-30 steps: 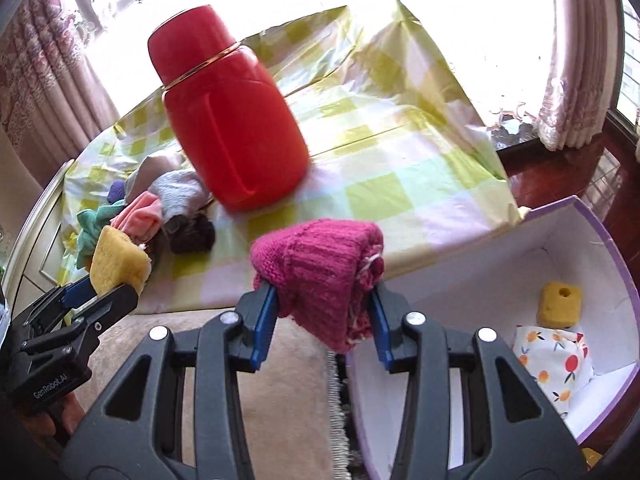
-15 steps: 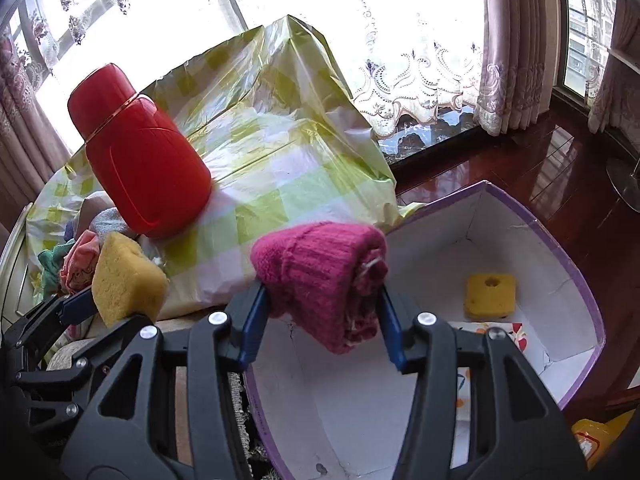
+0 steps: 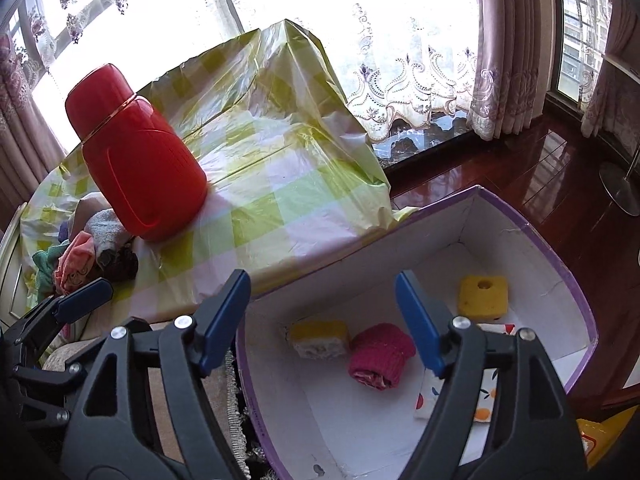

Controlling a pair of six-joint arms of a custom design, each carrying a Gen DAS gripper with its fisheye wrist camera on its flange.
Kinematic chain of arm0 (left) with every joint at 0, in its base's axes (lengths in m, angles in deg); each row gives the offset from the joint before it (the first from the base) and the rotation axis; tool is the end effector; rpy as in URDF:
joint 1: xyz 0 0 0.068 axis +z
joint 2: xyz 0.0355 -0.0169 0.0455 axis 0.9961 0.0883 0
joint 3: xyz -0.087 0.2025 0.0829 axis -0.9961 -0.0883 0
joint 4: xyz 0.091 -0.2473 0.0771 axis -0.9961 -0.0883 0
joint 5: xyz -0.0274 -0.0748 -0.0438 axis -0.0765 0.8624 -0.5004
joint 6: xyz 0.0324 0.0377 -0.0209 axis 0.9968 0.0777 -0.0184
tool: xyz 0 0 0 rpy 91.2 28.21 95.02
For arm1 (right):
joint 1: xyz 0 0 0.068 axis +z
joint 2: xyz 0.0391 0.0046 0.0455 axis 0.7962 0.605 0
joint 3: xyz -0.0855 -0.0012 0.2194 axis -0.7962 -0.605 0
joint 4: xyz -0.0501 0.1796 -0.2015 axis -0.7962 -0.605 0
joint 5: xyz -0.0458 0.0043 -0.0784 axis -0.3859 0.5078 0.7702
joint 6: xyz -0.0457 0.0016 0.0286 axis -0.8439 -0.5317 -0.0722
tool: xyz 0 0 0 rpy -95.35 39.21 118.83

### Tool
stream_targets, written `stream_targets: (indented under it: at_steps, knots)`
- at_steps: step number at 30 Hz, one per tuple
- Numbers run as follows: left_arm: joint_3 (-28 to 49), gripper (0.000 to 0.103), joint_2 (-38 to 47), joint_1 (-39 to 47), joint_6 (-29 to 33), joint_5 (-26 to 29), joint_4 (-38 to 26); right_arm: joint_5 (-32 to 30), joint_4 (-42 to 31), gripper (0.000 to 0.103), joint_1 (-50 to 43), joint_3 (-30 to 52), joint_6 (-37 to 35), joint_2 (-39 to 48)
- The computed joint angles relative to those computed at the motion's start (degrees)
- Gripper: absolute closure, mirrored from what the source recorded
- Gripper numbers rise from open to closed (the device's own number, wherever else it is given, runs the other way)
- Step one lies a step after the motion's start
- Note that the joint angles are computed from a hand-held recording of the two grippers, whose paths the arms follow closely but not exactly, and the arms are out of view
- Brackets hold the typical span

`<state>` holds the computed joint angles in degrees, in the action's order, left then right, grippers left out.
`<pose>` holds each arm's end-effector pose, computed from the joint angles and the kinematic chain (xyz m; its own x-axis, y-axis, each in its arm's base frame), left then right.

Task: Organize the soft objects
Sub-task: 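Move both grippers back over the pile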

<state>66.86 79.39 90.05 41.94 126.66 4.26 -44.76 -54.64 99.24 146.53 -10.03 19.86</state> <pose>0.3663 0.0109 0.2598 -0.5601 0.4979 -0.6622 0.7527 0.6398 -0.1556 0.2569 0.2380 0.2238 -0.5128 0.5749 -0.6375 0.5585 0.7874 0.2609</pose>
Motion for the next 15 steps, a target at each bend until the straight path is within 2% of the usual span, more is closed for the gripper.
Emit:
stream_targets:
  at_steps: [3, 9, 15]
  knots:
    - [-0.13, 0.017, -0.19, 1.85, -1.89, 0.16, 2.42, -0.56, 0.74, 0.024, 0.08, 1.55, -1.19, 1.42]
    - [0.90, 0.017, 0.92, 8.15, -1.24, 4.08, 6.96, -1.96, 2.33, 0.024, 0.43, 7.66, -5.11, 6.32]
    - [16.60, 0.017, 12.99, 16.10, -1.88, 6.44, 0.17, -4.21, 2.21, 0.024, 0.89, 20.65, -10.61, 15.98]
